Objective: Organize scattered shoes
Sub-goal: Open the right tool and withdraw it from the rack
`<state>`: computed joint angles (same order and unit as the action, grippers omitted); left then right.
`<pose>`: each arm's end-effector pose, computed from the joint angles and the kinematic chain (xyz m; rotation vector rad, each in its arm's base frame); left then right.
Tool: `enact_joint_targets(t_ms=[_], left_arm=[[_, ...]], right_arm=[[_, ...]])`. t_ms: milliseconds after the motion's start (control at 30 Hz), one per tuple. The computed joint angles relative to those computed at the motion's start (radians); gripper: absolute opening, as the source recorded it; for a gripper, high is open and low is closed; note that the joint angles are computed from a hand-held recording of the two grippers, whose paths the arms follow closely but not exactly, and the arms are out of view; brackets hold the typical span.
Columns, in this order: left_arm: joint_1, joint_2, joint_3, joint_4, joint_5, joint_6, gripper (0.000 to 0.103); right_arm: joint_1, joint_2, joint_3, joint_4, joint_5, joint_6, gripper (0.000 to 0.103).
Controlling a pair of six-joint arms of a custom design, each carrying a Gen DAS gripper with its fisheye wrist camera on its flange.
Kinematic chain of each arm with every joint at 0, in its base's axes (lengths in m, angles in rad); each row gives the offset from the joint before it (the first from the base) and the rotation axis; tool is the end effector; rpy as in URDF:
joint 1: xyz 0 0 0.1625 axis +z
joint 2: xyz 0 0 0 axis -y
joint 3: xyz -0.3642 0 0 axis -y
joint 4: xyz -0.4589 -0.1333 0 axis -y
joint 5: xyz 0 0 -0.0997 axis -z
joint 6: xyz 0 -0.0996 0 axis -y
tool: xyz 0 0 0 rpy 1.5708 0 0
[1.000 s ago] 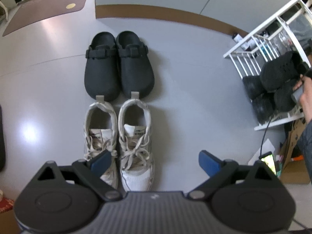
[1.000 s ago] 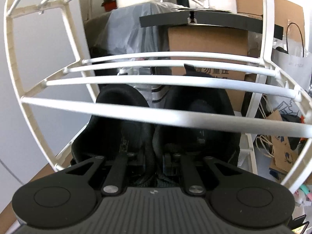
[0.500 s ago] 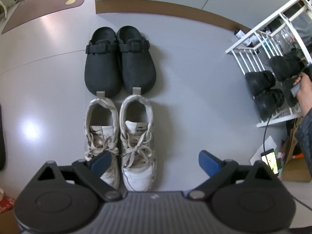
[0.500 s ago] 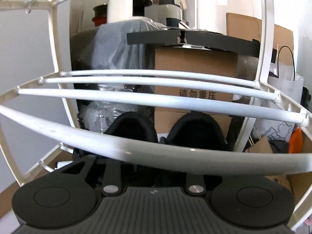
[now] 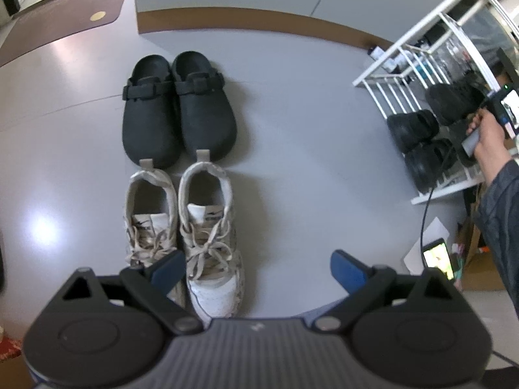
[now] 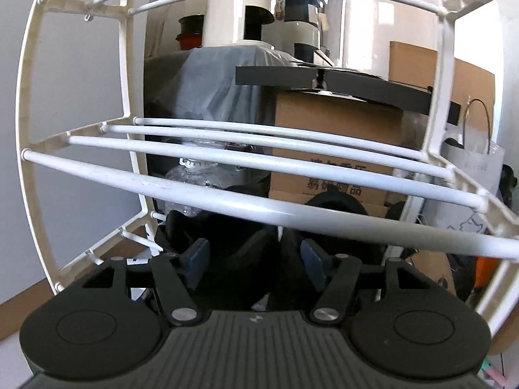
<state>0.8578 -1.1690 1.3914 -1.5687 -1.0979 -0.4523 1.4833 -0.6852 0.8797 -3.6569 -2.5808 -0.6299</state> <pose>-0.3015 -0.6218 0.2878 0.4118 2.5929 -0.1009 -0.0169 -0.7525 0.4156 -0.5789 -1.4384 1.3585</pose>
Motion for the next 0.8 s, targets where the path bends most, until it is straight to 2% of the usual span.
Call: enact_joint_targets(t_ms=[100, 200, 267, 500, 567, 633, 667, 733, 800], left_arm=[[-0.004, -0.009, 0.010, -0.001, 0.007, 0.005, 0.098], [-0.007, -0.021, 0.020, 0.004, 0.017, -0.002, 0.097], [-0.011, -0.032, 0.030, 0.004, 0.021, -0.007, 0.097], [-0.050, -0.085, 0.089, -0.011, 0.060, 0.038, 0.098], [-0.051, -0.091, 0.094, -0.011, 0.060, 0.038, 0.098], [-0.052, -0.101, 0.100, -0.008, 0.057, 0.030, 0.098], [-0.052, -0.106, 0.104, -0.006, 0.056, 0.027, 0.098], [-0.051, -0.112, 0.107, -0.004, 0.058, 0.022, 0.098], [-0.050, -0.117, 0.110, -0.002, 0.061, 0.018, 0.098]], right_arm=[[0.026, -0.022, 0.022, -0.003, -0.032, -0.019, 0.073], [0.041, -0.058, 0.071, 0.023, -0.061, 0.023, 0.074], [0.054, -0.116, 0.157, 0.063, -0.069, 0.100, 0.074], [0.090, -0.249, 0.337, 0.171, -0.110, 0.259, 0.074], [0.107, -0.276, 0.376, 0.153, -0.110, 0.225, 0.074], [0.125, -0.311, 0.423, 0.172, -0.106, 0.237, 0.074], [0.130, -0.323, 0.438, 0.187, -0.108, 0.258, 0.074], [0.151, -0.365, 0.490, 0.248, -0.121, 0.356, 0.074], [0.164, -0.386, 0.519, 0.277, -0.131, 0.398, 0.074]])
